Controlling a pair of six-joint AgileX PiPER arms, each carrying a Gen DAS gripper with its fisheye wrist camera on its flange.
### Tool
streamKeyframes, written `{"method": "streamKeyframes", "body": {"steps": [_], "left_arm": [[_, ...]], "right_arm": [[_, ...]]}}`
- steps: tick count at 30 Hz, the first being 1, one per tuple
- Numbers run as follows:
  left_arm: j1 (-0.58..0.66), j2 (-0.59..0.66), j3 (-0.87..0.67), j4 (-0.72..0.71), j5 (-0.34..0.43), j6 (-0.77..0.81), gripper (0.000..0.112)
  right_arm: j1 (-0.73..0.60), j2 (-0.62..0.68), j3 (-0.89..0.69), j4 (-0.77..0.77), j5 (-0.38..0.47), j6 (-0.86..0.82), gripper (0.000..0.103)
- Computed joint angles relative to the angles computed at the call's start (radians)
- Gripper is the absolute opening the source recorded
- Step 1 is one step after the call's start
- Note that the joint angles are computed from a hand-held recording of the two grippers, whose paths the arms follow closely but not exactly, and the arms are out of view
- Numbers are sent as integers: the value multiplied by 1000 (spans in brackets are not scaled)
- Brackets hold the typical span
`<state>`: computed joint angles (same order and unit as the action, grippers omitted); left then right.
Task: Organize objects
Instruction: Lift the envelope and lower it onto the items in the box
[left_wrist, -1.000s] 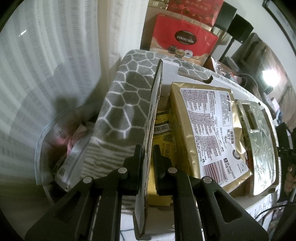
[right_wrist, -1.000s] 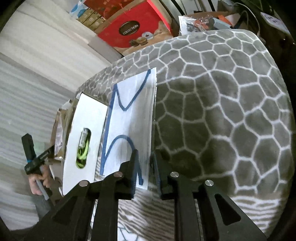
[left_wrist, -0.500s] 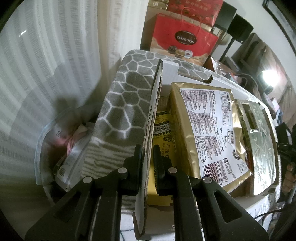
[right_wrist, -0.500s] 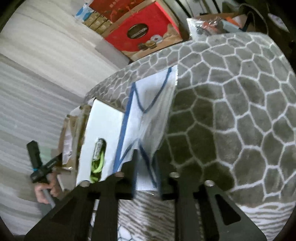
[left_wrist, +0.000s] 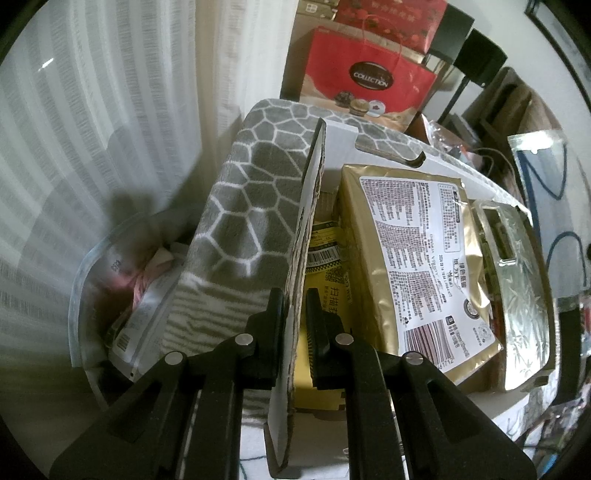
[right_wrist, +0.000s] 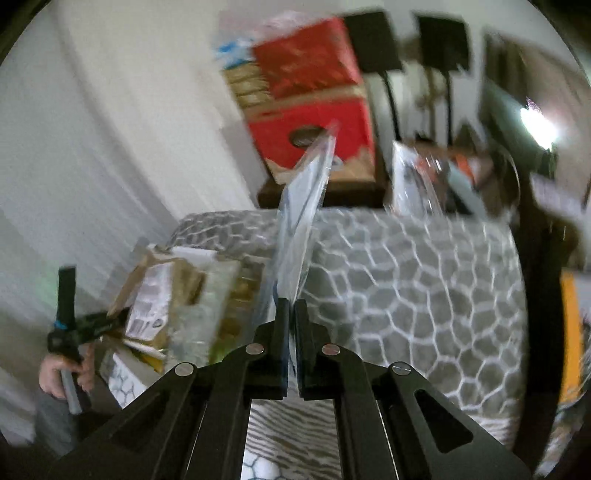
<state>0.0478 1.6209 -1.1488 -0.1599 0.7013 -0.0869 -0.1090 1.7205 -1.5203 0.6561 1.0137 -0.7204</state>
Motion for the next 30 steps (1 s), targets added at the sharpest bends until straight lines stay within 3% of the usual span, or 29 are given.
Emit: {"method": "streamKeyframes", "body": {"steps": [7,12,16,19,21,23,25,30], "left_arm": [[16,2,3,-30,-2,28,11],[19,2,5,-33,-3,34,11],[21,1,6,-37,-3,37,10],[23,-1,8,-42,-2,42,10],[23,-3,10,-44,-2,44,10],[23,-4,12,-45,-3,44,10],[22,-5,13,-42,-3,41,11],[21,-9,21,-48,-10,41,11]], "right_arm": [[303,-101,48,-328,-129,130,2],[446,-87,85,-428,-136,174,2],[513,-63,106,-415,-117,143,6],[498,-42,100,-325,-71,83,10],[455,-20,74,-234,-6,43,34],[392,-8,49,-119,64,0,34],[344,-14,25,-90,67,12,33],[273,52,-88,-238,17,227,36]]}}
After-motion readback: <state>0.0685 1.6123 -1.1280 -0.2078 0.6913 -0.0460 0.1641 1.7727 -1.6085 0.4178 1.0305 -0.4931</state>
